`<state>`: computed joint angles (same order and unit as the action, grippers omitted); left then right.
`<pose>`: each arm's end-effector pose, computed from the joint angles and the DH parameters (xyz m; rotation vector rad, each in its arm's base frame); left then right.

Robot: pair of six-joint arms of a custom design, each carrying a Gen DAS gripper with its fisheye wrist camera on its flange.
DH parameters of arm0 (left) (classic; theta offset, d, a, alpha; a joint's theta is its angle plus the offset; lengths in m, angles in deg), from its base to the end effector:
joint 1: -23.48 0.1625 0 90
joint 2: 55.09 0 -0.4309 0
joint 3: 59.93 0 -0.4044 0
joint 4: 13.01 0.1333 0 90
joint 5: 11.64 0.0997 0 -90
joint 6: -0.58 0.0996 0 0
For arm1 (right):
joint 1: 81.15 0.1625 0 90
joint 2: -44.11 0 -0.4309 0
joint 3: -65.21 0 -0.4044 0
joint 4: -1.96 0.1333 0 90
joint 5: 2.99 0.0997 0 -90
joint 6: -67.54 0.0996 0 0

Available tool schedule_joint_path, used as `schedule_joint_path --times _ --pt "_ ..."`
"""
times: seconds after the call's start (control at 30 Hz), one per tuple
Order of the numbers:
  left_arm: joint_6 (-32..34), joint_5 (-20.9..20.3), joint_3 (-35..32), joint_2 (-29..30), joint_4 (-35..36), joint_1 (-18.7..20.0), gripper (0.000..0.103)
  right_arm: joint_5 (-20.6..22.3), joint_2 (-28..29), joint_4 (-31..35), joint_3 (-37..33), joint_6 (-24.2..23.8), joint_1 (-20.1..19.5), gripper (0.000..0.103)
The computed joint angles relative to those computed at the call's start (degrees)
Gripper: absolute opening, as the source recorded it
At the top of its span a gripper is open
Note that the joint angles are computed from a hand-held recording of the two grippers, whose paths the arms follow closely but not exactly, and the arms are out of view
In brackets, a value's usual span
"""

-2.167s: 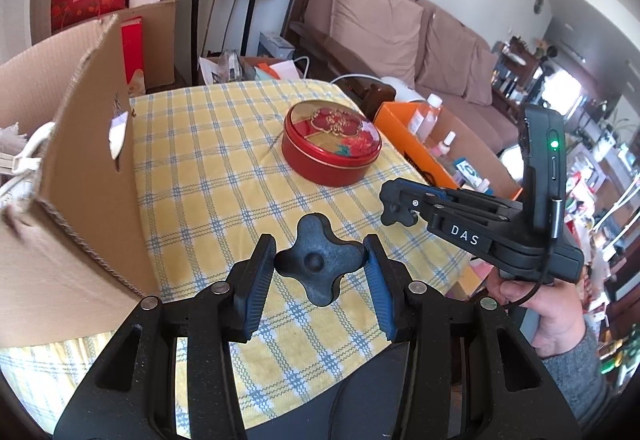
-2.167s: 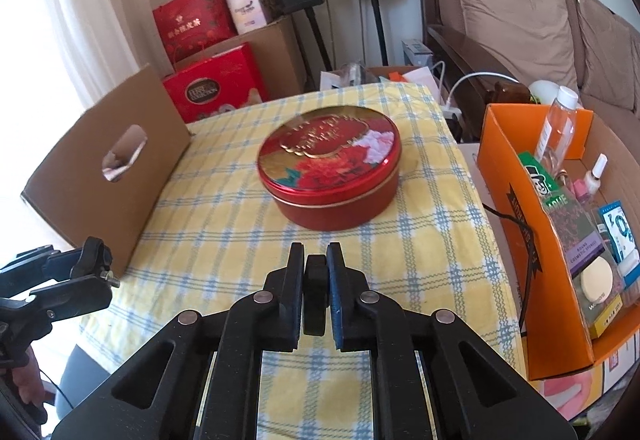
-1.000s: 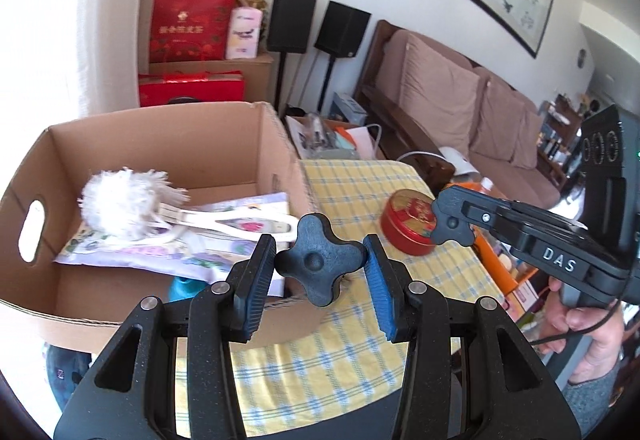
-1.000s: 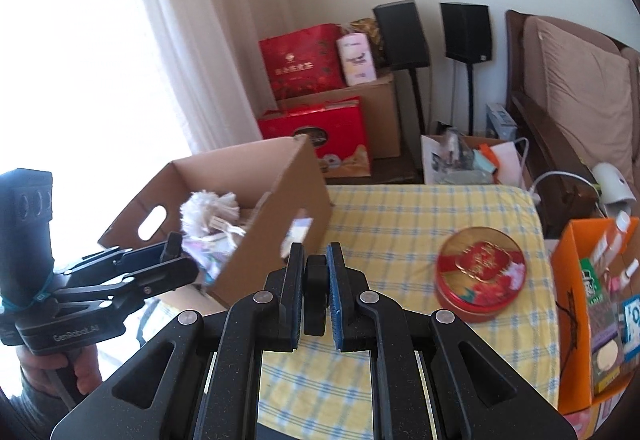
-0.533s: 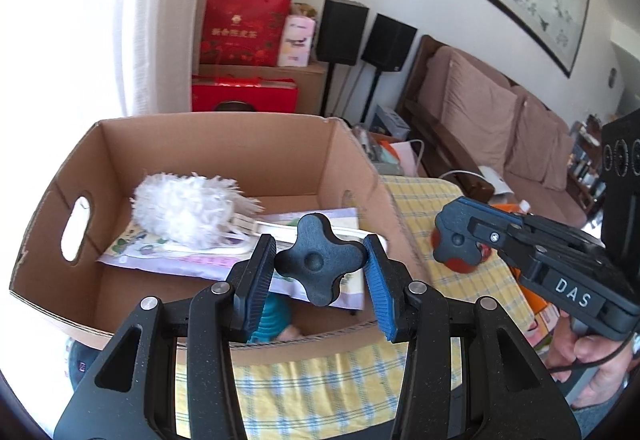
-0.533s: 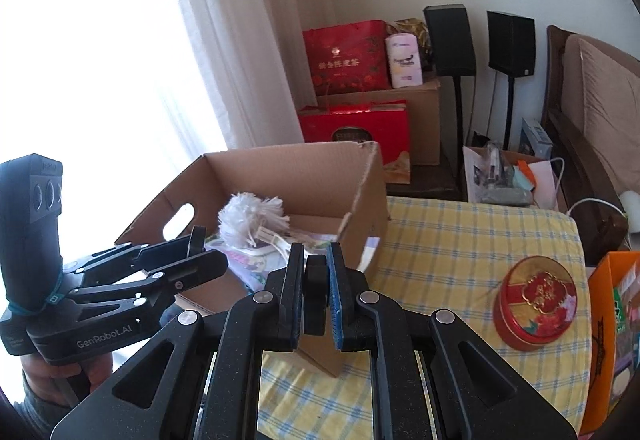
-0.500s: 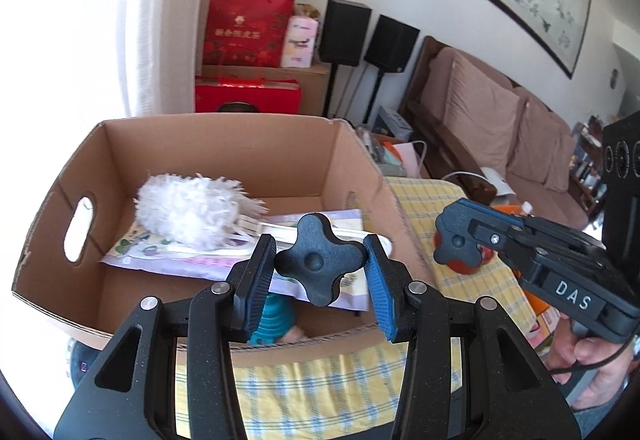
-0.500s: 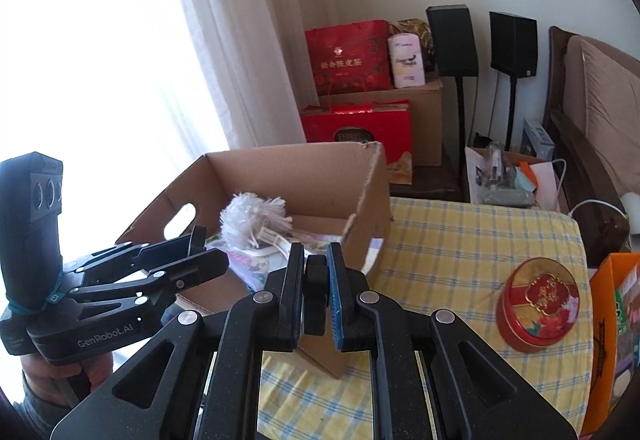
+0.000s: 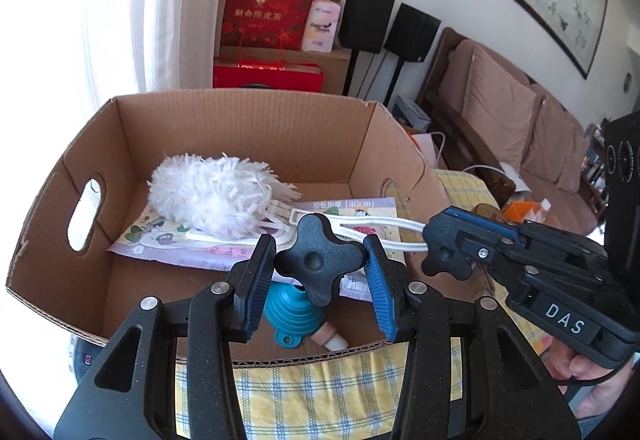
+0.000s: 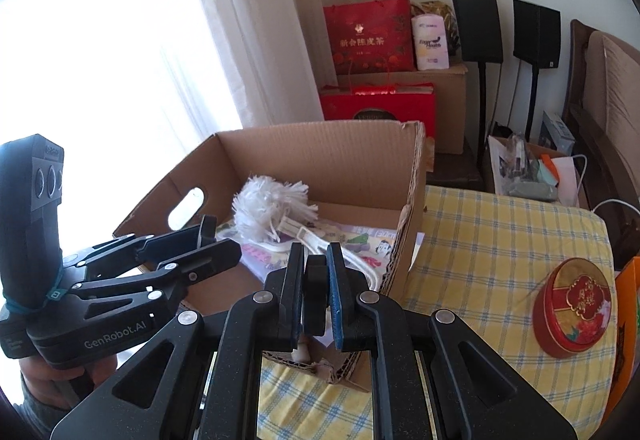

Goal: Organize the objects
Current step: 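Open both grippers to drop the knobs into the cardboard box, then move both tools back over the table toward the red round tin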

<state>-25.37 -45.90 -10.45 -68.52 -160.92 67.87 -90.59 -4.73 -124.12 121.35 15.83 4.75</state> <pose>-0.4633 -0.7553 0.0097 0.1636 2.3403 -1.0872 0.0785 -0.8277 0.3963 1.1707 -2.6155 0.6778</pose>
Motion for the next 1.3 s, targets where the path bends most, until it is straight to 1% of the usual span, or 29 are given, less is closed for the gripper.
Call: schedule_joint_path --times 0.1,0.2,0.27,0.37,0.43,0.5,0.57,0.6,0.63,0.77,0.83,0.87,0.9,1.07,1.17,1.3 --pt "-0.7 -1.5 -1.1 0.7 1.6 0.5 0.042 -1.0 0.5 0.2 -0.1 -0.1 -0.1 0.01" --pt "-1.2 -2.6 -1.4 0.8 1.8 0.7 0.045 -1.5 0.5 0.1 0.1 -0.3 -0.2 0.013" --pt "-1.3 -2.4 -1.1 0.8 1.2 0.6 0.056 -1.2 0.2 -0.4 0.3 -0.2 -0.2 0.014" --pt "-1.4 -2.7 0.1 0.1 -1.1 0.5 0.067 -0.7 0.0 -0.7 0.1 0.2 -0.4 0.014" --pt "-1.6 -2.0 0.8 -0.4 -2.1 0.4 0.072 -0.1 -0.2 -0.7 -0.1 0.6 -0.5 0.014" --pt "-1.8 -1.3 1.7 -1.0 -3.0 0.2 0.076 0.4 -0.6 -1.0 -0.1 1.0 -0.8 0.022" --pt "-2.1 -1.3 2.6 -1.6 -4.1 0.1 0.085 0.7 -1.0 -1.3 0.0 1.2 -0.9 0.035" --pt "-2.2 -1.4 3.0 -1.9 -4.6 0.1 0.086 0.7 -1.2 -1.5 0.1 1.2 -1.0 0.037" --pt "-2.3 -1.5 3.2 -2.0 -4.8 0.1 0.086 0.8 -1.4 -1.7 0.1 1.1 -1.0 0.041" --pt "-2.4 -1.4 2.6 -1.8 -3.3 -0.2 0.086 0.5 -2.3 -3.0 0.6 0.9 -1.3 0.061" --pt "-2.3 -1.5 1.8 -1.3 -2.5 -0.4 0.089 0.2 -2.8 -4.4 1.1 0.8 -1.6 0.066" --pt "-2.1 -1.5 1.4 -0.9 -2.2 -0.5 0.094 -0.1 -3.0 -5.3 1.4 0.8 -1.7 0.069" --pt "-1.7 -1.5 0.9 -0.5 -2.4 -0.7 0.096 -0.5 -3.1 -6.3 1.7 0.7 -1.7 0.07" --pt "-0.7 -0.9 -1.9 1.4 -1.1 -1.2 0.097 -2.2 -3.5 -8.9 2.0 0.3 -2.4 0.08" --pt "-0.2 -0.7 -4.2 2.7 0.0 -1.5 0.098 -2.7 -3.7 -8.8 1.5 0.5 -2.9 0.08" --pt "0.3 -1.1 -7.1 4.5 1.2 -1.7 0.102 -3.2 -3.8 -9.6 1.0 0.9 -3.5 0.084"
